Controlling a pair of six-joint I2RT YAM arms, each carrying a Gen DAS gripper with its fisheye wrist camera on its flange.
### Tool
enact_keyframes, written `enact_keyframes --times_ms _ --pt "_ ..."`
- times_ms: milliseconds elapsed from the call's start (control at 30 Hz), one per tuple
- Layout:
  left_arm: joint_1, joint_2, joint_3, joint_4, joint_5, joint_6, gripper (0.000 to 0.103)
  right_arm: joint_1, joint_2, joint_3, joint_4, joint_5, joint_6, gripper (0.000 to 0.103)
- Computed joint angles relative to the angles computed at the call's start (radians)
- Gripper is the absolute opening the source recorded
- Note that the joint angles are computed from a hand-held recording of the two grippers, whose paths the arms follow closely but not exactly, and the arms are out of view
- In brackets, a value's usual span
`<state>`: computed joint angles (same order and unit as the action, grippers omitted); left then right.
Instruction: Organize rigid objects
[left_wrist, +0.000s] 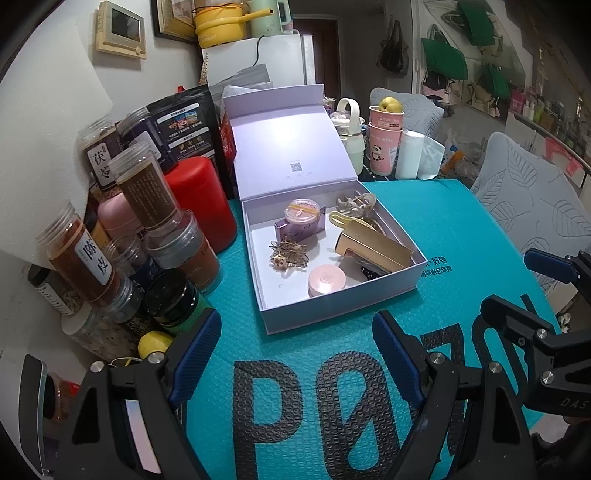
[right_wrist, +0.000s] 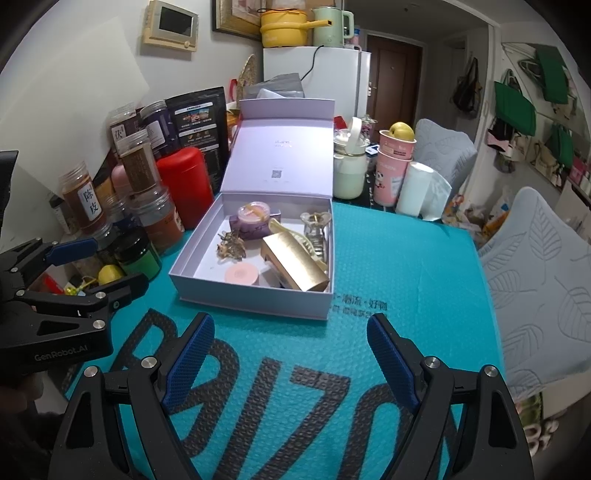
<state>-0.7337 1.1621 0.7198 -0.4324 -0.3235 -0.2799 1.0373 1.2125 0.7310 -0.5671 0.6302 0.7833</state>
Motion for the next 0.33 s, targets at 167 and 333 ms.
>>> enact_keyframes --times_ms 167,333 --pt "-0.009 0.023 0.008 0.006 0.004 0.000 0.084 -0.017 -0.011 -0.017 0.009 -0.014 0.000 0.086" --pt "-0.021 0.041 0.001 0.024 -0.003 0.007 0.084 -0.029 -0.024 -0.035 0.007 -0.017 0.012 0.086"
